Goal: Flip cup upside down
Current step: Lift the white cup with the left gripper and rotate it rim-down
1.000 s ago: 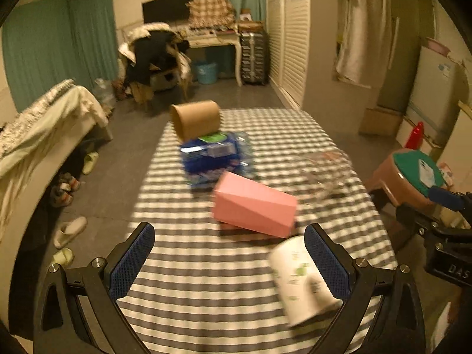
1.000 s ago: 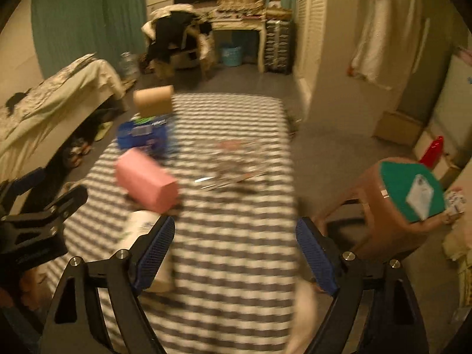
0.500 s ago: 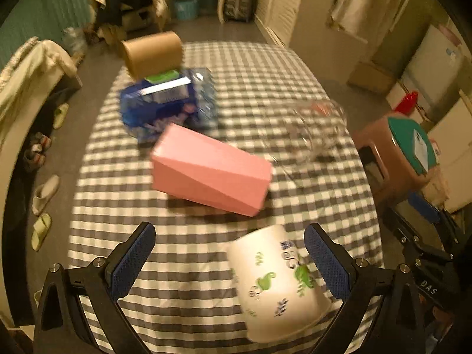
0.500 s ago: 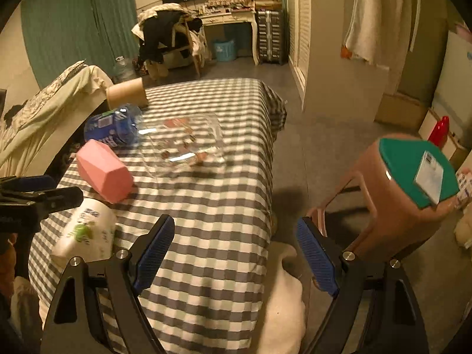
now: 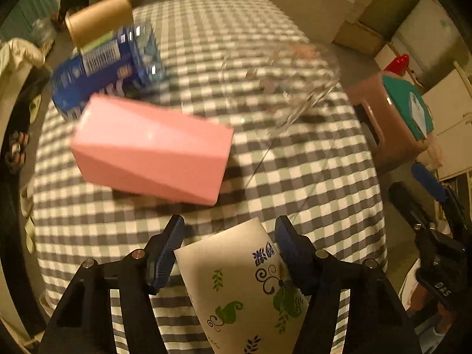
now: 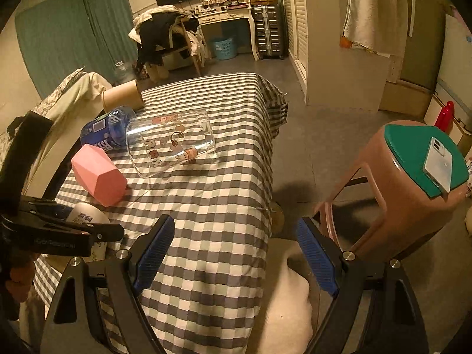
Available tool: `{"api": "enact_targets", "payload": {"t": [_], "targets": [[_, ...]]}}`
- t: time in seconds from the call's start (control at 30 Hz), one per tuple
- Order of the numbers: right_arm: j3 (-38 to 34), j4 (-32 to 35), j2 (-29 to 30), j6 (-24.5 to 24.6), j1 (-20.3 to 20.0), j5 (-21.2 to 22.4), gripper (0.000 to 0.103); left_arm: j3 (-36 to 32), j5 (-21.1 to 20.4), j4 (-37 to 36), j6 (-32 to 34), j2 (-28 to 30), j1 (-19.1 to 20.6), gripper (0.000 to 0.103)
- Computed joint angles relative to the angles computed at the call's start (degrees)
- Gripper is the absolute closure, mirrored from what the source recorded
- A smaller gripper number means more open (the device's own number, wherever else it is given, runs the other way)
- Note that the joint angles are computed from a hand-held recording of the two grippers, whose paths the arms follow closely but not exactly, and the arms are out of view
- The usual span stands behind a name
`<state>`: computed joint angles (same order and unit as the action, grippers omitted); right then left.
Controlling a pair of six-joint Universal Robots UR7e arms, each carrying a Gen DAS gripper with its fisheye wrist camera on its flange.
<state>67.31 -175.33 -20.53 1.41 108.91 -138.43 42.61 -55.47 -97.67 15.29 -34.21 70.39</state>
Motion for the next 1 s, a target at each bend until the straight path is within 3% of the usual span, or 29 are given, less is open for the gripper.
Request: {"api": "enact_targets", "payload": {"t": [0.2,0.4,0.47,0.63,0.8,1.0], "targets": [[-1.18,0.64,0.82,-0.05,0.49,-0.50,0.019,7.65,0.63,-14.06,7.06,-3.88,-1.22,0.039],[-2.73,1.26,2.04,-0.70,1.36,-1.76,0.019,19.35,-0.86,-39.74,18.97,-7.76,-1.15,0.039],[-3.20,1.65,2.41,-0.52,1.57,-2.41,0.019,21.63,-1.55,-44.70,20.89,-8.33,-0.67,0.040],[-4.42,3.27,3.15,-0.22,2.03,-4.25,0.019,24.83,-2.19,-46.05,19.01,-9.47,0.50,0.040],[-5.54,4.76,3.78,-0.04,2.44,-5.29,0.019,30.33,-3.68,-51.52,22.12,-12.12,0.53,0.040],[-6.74,5.34,4.63,-0.14,3.01,-6.06,0.019,32.57,-5.71,-48.01,20.26,-14.64,1.14,0.040]]}}
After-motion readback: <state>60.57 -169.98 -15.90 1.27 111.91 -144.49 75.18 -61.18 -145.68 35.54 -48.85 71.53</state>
